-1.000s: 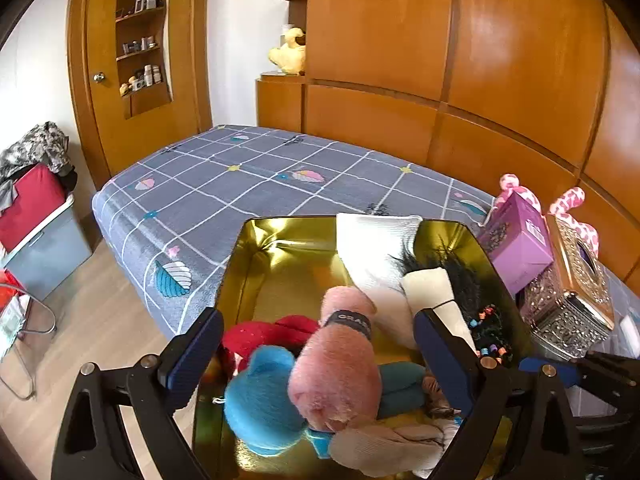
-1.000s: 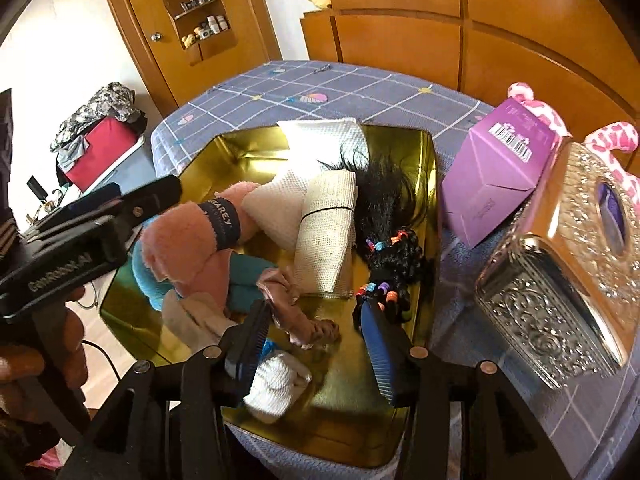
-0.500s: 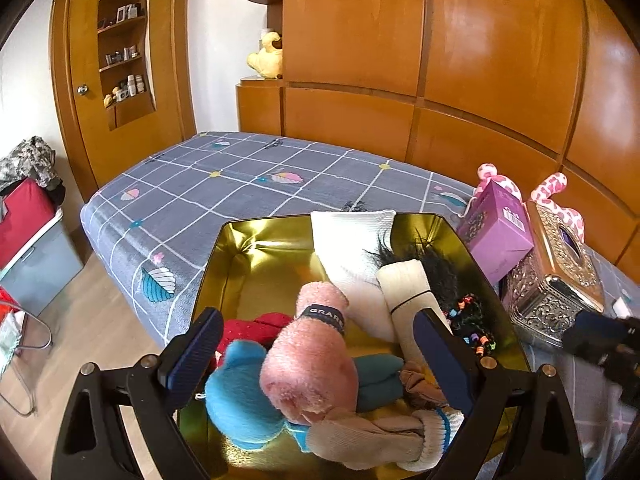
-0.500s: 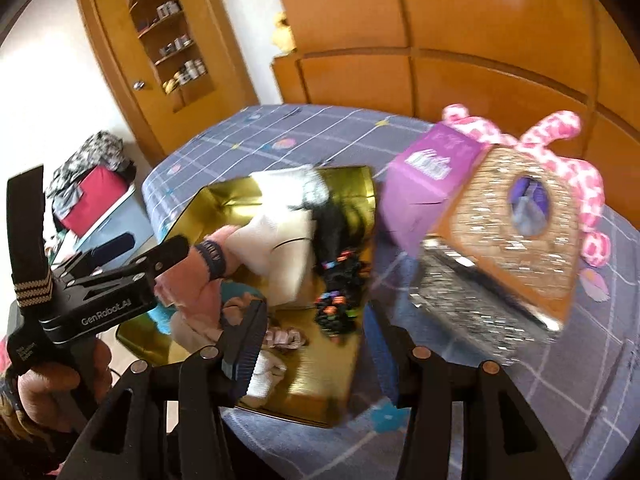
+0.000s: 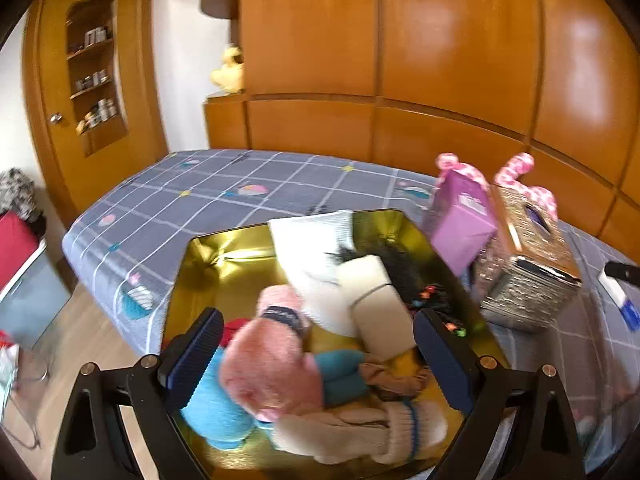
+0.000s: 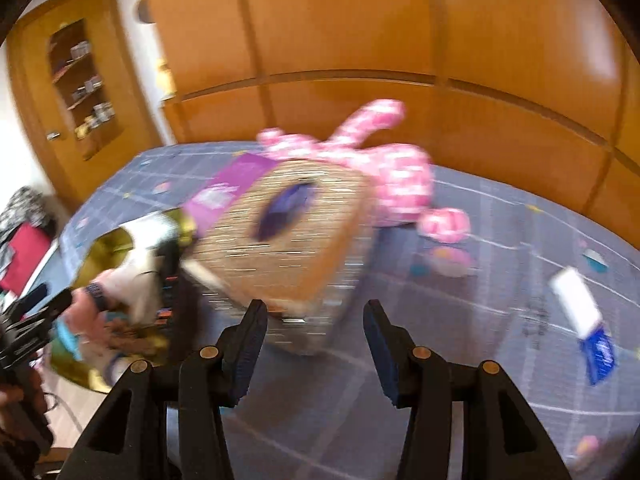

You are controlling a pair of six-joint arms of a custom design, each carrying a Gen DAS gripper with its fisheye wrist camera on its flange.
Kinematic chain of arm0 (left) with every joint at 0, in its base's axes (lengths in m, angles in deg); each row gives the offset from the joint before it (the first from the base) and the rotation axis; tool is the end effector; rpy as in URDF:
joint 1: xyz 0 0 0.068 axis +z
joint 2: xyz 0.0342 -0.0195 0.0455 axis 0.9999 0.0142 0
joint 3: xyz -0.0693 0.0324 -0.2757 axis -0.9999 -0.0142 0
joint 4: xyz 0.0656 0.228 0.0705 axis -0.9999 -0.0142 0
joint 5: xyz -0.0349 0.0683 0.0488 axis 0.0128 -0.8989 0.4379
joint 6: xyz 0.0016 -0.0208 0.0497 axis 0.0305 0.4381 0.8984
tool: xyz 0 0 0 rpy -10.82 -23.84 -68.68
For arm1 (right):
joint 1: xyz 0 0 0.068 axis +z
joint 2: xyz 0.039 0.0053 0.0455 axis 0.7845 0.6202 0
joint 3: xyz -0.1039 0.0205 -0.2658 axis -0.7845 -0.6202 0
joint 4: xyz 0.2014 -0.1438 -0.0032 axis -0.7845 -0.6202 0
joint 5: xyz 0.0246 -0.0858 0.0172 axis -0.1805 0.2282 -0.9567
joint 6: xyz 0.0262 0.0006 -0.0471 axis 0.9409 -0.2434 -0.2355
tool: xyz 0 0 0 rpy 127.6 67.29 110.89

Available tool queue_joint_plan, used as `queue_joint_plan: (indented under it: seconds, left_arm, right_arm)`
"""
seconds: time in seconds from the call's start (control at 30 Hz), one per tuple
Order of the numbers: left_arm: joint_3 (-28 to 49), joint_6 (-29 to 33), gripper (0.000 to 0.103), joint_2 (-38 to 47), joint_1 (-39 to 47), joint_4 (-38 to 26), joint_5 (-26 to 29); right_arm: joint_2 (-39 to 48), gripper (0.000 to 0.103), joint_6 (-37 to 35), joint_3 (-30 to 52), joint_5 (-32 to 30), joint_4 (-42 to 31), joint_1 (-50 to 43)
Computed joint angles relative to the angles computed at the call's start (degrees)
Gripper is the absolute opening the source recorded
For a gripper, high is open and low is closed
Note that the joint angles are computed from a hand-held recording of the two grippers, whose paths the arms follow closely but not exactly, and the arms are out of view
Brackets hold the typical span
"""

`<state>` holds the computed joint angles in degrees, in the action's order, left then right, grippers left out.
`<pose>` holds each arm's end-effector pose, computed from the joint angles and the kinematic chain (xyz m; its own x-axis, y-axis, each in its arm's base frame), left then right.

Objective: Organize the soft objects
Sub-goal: 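Grasp the white cloth with the left tool while the right grasps the tissue pack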

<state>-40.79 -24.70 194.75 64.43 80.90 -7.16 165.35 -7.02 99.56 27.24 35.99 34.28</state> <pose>0.2548 -0.1112 0.0763 -0.5956 0.1611 -0.7870 0.2382 0.9710 0.0185 0.1926 -0.0547 0.0934 -0.6904 0.2379 -0.6832 0.2108 0.9696 0.1247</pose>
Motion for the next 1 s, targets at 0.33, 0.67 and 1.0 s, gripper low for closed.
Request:
queue_joint_plan:
  seconds: [0.33,0.67,1.0]
  left_arm:
    - [0.0,3.3,0.096,-4.7,-10.8,-1.7,2.1]
    - [16.7,6.0,0.096,-0.2,-27.3,-17.5,5.8]
    - [58.4,-3.6,0.084,22.1,-36.1,-46.7,15.1]
  right_arm:
    - [8.4,0.050,-11.4,9.4,-8.8,-6.0,-35.7]
    - [24.7,0.050,-2.8,25.8,-11.0,-7.7,-58.6]
    - [29.1,0.050,4.8,32.2,-18.6,-16.0,-65.5]
